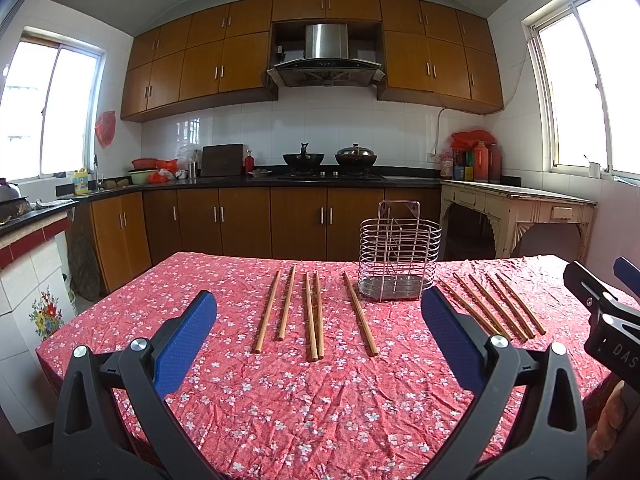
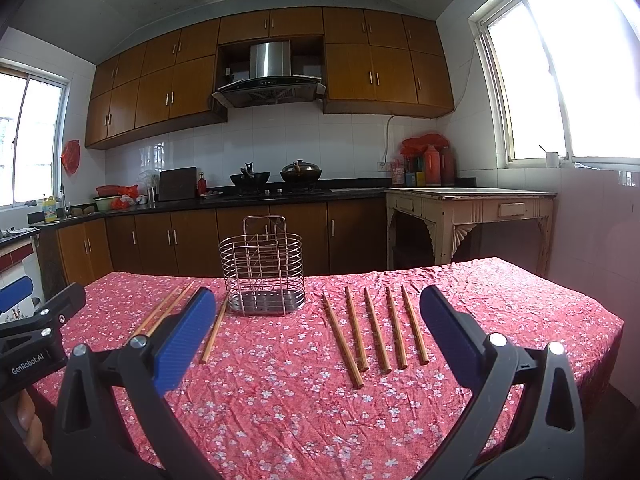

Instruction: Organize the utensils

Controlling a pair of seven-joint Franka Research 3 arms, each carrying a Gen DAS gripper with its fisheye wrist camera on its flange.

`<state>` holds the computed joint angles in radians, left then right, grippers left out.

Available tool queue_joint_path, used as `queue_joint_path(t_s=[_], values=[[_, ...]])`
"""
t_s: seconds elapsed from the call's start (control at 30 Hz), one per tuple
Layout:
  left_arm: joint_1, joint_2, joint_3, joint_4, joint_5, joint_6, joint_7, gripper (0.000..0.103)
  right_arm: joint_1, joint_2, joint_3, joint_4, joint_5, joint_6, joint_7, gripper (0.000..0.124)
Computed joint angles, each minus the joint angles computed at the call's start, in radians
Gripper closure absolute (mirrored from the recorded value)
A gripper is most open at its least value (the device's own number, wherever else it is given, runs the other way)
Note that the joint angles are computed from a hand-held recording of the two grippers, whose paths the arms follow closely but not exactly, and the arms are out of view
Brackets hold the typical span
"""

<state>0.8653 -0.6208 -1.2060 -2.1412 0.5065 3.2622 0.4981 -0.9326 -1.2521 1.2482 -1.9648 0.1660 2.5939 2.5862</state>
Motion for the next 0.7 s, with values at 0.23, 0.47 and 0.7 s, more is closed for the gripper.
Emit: queue_joint_path(t_s=[0.23,0.47,0.7], values=[[-0.001,-0.001,0.001,-0.002,-0.002,0.002,0.000,0.002,0.001,0.001,0.000,-0.001,-0.002,0.002,0.002,0.025],[0.000,0.005,-0.002,0.001,-0.001,0.003,0.006,0.002,0.000,0.003,0.004,0.003,0.000,0.001,0.005,0.025],[0.012,0.017,-0.021,0.012,-0.001,-0.009,0.008,0.002,-0.010,0.025,0.016,-0.004,0.008,0.022,0.002,0.025]])
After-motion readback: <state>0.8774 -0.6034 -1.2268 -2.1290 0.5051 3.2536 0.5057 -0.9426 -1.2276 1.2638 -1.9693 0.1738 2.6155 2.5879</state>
